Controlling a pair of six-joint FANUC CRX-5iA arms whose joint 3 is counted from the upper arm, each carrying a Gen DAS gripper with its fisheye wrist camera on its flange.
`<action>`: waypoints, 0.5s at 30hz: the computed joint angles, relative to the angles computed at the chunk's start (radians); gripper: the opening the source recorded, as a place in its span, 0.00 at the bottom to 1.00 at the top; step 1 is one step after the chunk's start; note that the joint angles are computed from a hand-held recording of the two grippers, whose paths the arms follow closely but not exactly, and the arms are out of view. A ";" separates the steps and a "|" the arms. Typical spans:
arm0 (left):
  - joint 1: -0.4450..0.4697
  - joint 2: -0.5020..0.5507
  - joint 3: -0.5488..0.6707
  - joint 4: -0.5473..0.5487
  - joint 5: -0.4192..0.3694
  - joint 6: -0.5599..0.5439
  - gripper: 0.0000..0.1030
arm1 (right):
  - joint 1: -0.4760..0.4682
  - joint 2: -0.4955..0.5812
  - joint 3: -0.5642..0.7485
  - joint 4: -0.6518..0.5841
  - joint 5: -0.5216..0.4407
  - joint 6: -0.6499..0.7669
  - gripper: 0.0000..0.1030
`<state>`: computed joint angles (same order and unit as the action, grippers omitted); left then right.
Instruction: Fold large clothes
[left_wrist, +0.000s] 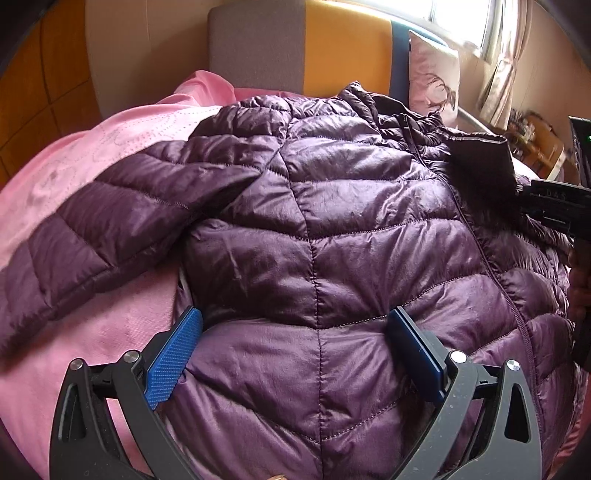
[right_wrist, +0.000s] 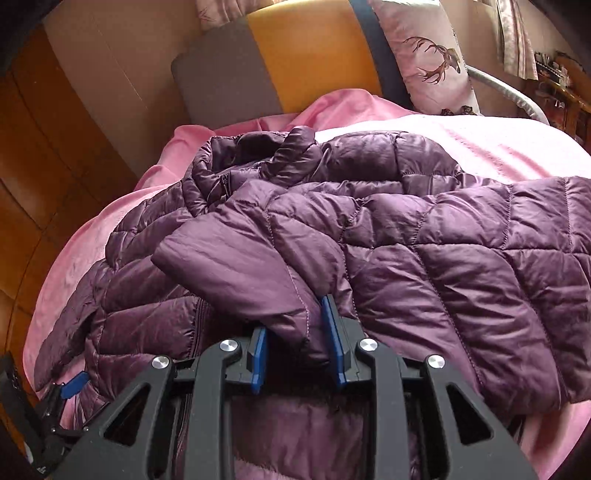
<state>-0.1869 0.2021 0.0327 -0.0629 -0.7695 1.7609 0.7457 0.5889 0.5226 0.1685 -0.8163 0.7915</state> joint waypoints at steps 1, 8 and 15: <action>-0.001 -0.003 0.004 -0.001 -0.004 -0.002 0.96 | 0.000 -0.013 -0.021 -0.006 0.018 -0.005 0.32; 0.030 -0.003 -0.007 0.277 0.062 -0.192 0.96 | -0.001 -0.197 -0.302 0.015 0.221 -0.110 0.87; 0.010 0.186 0.171 0.557 -0.059 -0.286 0.92 | 0.003 -0.321 -0.522 0.075 0.294 -0.262 0.91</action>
